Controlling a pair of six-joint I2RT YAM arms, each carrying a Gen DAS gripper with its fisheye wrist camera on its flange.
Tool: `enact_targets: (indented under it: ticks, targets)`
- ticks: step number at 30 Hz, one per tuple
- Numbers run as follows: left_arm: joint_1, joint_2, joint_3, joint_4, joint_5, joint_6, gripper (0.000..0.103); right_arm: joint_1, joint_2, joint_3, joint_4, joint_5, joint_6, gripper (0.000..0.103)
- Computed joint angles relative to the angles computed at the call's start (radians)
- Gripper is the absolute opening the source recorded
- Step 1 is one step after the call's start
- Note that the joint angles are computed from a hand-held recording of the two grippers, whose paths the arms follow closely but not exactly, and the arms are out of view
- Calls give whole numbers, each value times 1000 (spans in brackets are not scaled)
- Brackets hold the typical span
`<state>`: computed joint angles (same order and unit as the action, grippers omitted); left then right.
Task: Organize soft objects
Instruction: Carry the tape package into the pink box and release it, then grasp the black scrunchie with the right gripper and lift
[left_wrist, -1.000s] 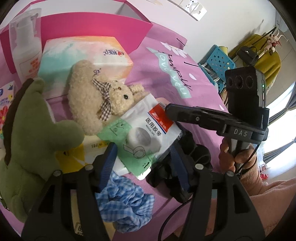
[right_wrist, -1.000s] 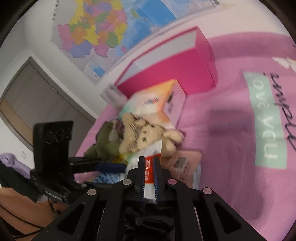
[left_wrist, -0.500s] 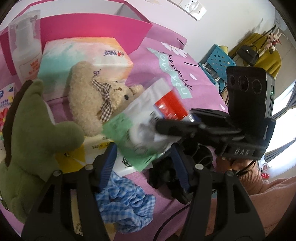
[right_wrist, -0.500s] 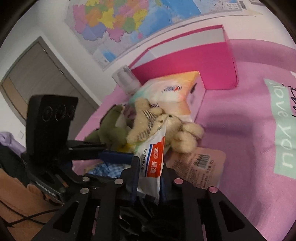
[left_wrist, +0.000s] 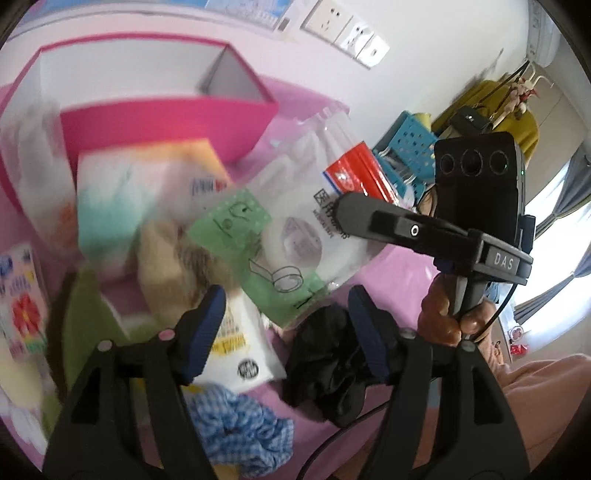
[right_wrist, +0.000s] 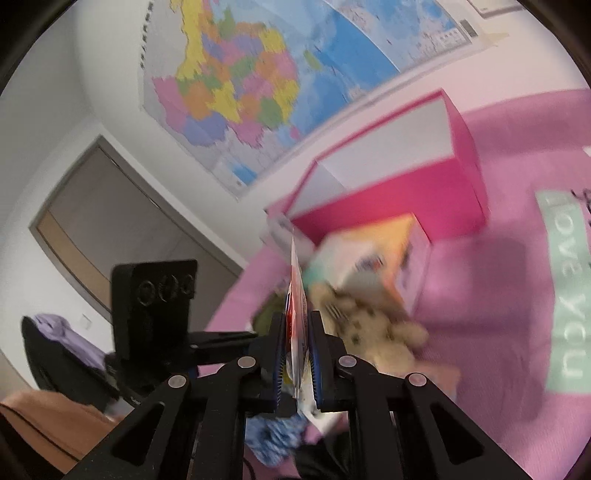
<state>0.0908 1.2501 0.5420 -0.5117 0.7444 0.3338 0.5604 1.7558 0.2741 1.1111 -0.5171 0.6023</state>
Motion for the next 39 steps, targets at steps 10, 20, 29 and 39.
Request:
enact_targets:
  ticks: [10, 20, 29, 39]
  targets:
    - [22, 80, 223, 14, 8, -80, 60, -79, -95, 202, -219, -26, -37, 12]
    - [-41, 309, 474, 30, -158, -212, 59, -161, 65, 471, -370, -54, -43, 14]
    - [-105, 406, 570, 60, -359, -269, 59, -157, 176, 695, -657, 101, -129, 42]
    - [-104, 310, 480, 98, -395, -264, 59, -96, 101, 661, -772, 352, -273, 53]
